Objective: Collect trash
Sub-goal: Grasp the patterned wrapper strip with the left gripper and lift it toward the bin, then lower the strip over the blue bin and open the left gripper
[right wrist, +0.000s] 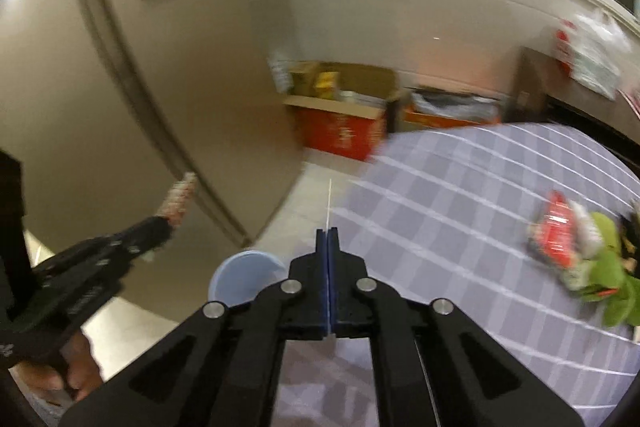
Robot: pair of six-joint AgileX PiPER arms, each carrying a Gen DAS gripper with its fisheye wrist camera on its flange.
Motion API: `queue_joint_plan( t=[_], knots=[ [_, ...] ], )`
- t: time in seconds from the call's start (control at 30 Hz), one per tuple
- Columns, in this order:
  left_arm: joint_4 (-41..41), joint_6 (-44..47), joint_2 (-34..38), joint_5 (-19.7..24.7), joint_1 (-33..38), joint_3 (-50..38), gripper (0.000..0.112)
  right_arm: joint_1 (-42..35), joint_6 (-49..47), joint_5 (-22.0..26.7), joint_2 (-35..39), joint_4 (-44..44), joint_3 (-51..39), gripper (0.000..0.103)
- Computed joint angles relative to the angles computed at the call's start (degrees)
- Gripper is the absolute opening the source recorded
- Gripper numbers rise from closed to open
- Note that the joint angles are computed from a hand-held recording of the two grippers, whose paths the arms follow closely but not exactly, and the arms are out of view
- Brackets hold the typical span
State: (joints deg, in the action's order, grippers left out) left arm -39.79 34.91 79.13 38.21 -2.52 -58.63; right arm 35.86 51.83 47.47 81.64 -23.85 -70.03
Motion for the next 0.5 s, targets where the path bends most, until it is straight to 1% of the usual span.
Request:
queue_joint_plan(
  t=[0.07,0.17,0.27,0.33,0.43,0.5],
  knots=[
    [-1.5,3.1,0.2,1.3,4.9,0.4,0.008,2.7,0.0,-0.9,3.2,1.1,-3.2,0.002],
    [-2.6,7.0,2.0,2.9,12.4,0.5,0.008,5.9,-1.6,-2.2,10.1,3.8,-9.7,0.002],
    [-3.9,11.6,4.5,2.3,19.0,0.7,0.008,7.3,-5.1,-3.6,17.8,8.6,-16.5,0.002],
    [-4.1,13.7,7.4,2.2,23.0,-0.1,0.008,8.3,-7.1,-3.3,23.6,10.6,-22.1,0.002],
    [-2.3,13.8,11.1,0.9,25.7,-1.5,0.008,8.5,-9.8,-3.9,32.0,14.5,-30.5,0.003],
    [-1.5,13.3,14.2,1.1,27.0,-3.2,0.008,8.6,-9.7,-2.5,37.0,14.8,-36.5,0.007]
  ],
)
